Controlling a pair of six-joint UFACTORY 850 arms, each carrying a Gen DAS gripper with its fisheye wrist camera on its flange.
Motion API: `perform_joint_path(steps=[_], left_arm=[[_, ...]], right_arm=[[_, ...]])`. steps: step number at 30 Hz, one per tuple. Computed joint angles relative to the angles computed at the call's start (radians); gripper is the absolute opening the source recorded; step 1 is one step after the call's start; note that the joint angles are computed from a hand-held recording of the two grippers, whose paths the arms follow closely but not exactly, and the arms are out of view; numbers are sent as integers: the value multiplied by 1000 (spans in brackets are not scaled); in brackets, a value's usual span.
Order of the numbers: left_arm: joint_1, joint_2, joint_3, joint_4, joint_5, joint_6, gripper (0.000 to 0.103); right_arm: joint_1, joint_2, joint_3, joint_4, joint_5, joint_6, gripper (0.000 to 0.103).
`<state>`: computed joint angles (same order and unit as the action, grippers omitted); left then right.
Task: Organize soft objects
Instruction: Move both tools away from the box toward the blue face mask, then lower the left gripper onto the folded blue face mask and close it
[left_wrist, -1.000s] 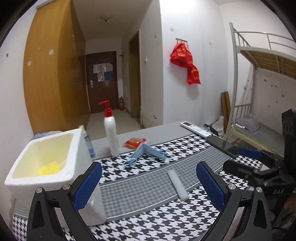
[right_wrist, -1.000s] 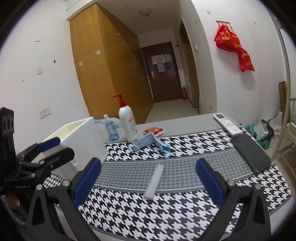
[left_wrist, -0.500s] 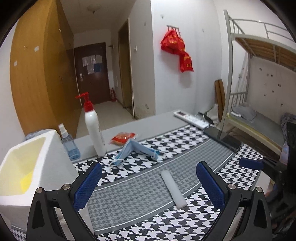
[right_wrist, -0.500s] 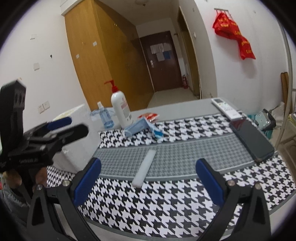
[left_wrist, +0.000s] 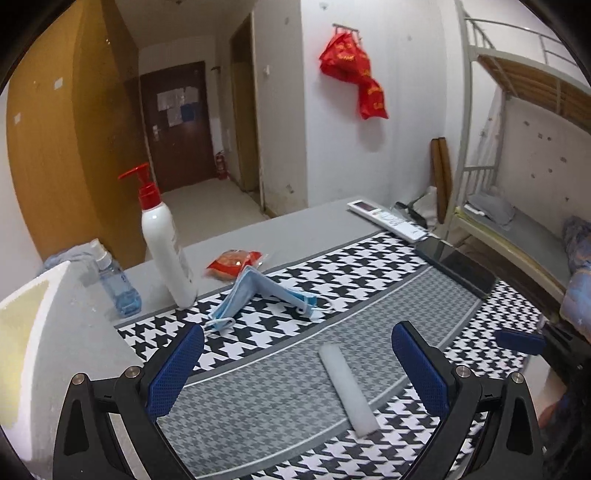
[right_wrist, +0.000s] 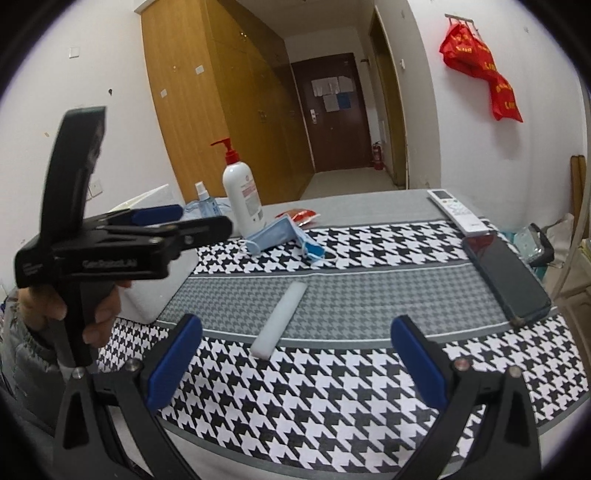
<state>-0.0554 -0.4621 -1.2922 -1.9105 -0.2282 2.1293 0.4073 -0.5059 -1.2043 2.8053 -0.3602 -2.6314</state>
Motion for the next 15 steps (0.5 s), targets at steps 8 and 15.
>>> perform_joint_path(steps=[8,15], left_arm=[[-1,-73,-81,243,53,-226,96],[3,-126,-135,341,75,-332,96]], right_arm=[[-5,-36,-42,-110,1,71,103],[0,-58,-79,-181,36,136,103]])
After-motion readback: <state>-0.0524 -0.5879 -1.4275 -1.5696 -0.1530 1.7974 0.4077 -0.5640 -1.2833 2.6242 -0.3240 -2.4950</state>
